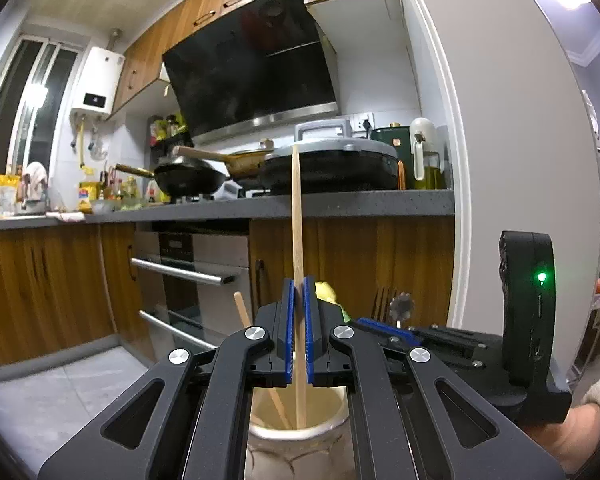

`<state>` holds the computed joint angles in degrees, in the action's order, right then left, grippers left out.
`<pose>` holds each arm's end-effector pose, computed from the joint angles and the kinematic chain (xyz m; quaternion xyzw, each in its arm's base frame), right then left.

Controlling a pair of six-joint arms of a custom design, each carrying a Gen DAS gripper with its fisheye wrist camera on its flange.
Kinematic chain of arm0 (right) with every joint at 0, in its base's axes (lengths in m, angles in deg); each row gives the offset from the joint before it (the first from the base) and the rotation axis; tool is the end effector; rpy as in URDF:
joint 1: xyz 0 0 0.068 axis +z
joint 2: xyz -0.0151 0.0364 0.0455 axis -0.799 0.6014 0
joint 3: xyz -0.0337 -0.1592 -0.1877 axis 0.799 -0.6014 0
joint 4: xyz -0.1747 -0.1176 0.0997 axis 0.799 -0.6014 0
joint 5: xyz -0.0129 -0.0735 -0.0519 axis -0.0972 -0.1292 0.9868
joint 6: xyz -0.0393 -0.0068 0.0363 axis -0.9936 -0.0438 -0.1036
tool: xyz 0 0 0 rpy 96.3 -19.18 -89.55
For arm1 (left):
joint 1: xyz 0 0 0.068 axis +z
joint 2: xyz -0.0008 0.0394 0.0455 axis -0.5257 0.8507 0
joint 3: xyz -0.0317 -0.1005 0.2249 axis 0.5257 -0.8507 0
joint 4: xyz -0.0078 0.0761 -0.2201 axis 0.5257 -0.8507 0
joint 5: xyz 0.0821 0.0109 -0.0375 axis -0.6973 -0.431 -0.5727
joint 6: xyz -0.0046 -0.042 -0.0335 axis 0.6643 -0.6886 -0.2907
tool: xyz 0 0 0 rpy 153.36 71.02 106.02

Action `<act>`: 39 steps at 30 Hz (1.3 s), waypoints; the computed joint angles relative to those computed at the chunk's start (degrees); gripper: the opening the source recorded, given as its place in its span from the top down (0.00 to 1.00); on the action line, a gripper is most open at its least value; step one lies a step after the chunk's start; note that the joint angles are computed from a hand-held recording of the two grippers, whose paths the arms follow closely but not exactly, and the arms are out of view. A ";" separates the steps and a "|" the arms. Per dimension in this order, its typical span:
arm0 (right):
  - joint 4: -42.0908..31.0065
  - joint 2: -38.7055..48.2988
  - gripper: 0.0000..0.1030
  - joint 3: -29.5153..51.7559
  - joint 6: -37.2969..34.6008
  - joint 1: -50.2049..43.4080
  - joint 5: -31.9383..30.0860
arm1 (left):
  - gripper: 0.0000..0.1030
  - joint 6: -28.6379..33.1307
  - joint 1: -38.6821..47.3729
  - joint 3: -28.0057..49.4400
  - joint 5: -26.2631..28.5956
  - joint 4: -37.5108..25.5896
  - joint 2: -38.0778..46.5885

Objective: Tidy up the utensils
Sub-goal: 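Carry chopstick over tall cup with left while right carries green spoon over small cup, then open left gripper to drop chopstick while right releases green spoon into small cup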

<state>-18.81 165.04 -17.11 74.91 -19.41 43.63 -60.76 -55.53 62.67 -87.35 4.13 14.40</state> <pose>0.3443 0.2339 0.2037 -0.1845 0.7526 0.2819 0.5658 0.2724 -0.1081 0.2245 0.0488 0.7209 -0.0218 0.6910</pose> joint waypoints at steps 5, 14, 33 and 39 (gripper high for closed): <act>0.98 -2.07 0.91 -3.46 0.29 -0.33 -0.91 | 0.95 0.21 -0.15 -2.24 -0.64 -1.20 -2.64; -4.01 -8.27 0.91 -8.12 -2.26 1.61 4.21 | 0.95 0.71 -4.41 -2.03 -8.41 -7.97 -4.94; -5.82 -11.13 0.91 -12.13 -1.48 1.48 3.86 | 0.86 1.87 -7.13 -1.98 -11.25 -11.70 -3.27; -6.11 -11.62 0.84 -12.48 -1.82 1.47 4.07 | 0.81 2.58 -7.94 -3.23 -11.86 -10.44 -4.18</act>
<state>-24.92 153.42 -29.59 73.09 -17.94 47.69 -58.18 -63.48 59.44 -99.21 -6.31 10.22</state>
